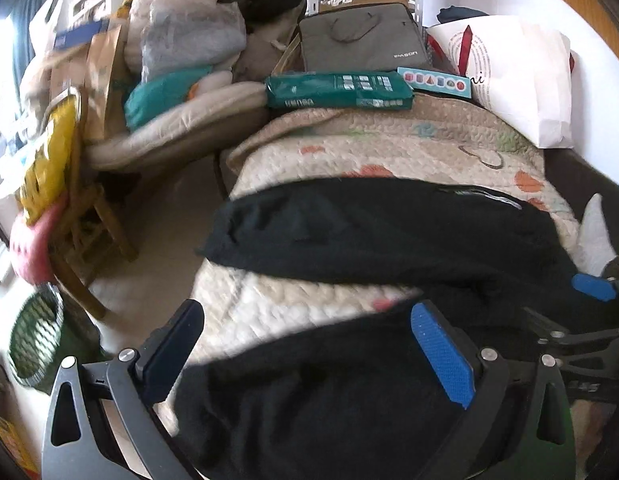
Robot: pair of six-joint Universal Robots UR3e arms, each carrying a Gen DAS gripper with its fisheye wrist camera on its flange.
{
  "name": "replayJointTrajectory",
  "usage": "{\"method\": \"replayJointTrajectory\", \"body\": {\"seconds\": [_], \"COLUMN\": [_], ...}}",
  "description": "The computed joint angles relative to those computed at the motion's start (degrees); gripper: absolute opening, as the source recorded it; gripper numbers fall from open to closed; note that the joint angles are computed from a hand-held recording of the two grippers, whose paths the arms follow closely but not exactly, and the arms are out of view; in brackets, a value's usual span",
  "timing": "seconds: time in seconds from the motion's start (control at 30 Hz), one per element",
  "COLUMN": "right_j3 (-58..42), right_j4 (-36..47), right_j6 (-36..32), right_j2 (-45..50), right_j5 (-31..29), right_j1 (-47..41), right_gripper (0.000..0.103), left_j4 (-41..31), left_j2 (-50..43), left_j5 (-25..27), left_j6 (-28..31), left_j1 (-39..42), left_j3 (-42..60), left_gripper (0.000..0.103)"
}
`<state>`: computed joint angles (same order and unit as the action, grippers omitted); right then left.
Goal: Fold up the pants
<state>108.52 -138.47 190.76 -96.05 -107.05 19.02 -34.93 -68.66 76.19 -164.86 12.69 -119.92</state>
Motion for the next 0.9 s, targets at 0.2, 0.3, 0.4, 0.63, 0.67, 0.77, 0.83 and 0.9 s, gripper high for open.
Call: {"method": "replayJointTrajectory", "body": {"seconds": [0.2, 0.3, 0.4, 0.63, 0.67, 0.77, 0.83, 0.9], "right_j3": [-11.69, -20.98, -27.95, -35.57, -36.44, -38.07, -37.79, -37.46], "right_j4": [10.78, 16.10, 17.10, 17.35, 16.96, 15.65, 14.71, 14.37], "right_j6": [-6.71, -11.16, -13.08, -10.52, -11.08, -12.20, -12.30, -13.17], "right_j2": [-0.11, 4.46, 11.21, 21.94, 23.52, 27.05, 27.69, 27.57], "right_j5": [6.90, 11.41, 12.73, 19.47, 18.79, 18.10, 19.51, 21.83], "right_j1": [-11.10, -18.21, -23.24, -28.48, -28.01, -27.39, -28.11, -29.39], "right_gripper": [0.103, 0.103, 0.103, 0.103, 0.103, 0.103, 0.103, 0.103], "left_j4": [3.11, -0.67, -7.27, -18.61, -19.50, -22.87, -25.54, -30.74], "left_j2": [-16.37, -26.52, -35.73, -52.20, -53.96, -59.51, -63.03, -67.53], "left_j5": [-1.42, -5.88, -8.67, -14.67, -14.96, -16.64, -15.76, -13.17], "left_j6": [-1.84, -3.03, -4.14, -9.35, -9.98, -11.46, -10.14, -6.34], "left_j1": [5.65, 7.44, 8.47, 10.63, 10.58, 9.68, 7.82, 4.78], "left_j3": [17.90, 28.90, 38.32, 54.78, 56.93, 64.40, 70.34, 79.01], "left_gripper": [0.103, 0.103, 0.103, 0.103, 0.103, 0.103, 0.103, 0.101]}}
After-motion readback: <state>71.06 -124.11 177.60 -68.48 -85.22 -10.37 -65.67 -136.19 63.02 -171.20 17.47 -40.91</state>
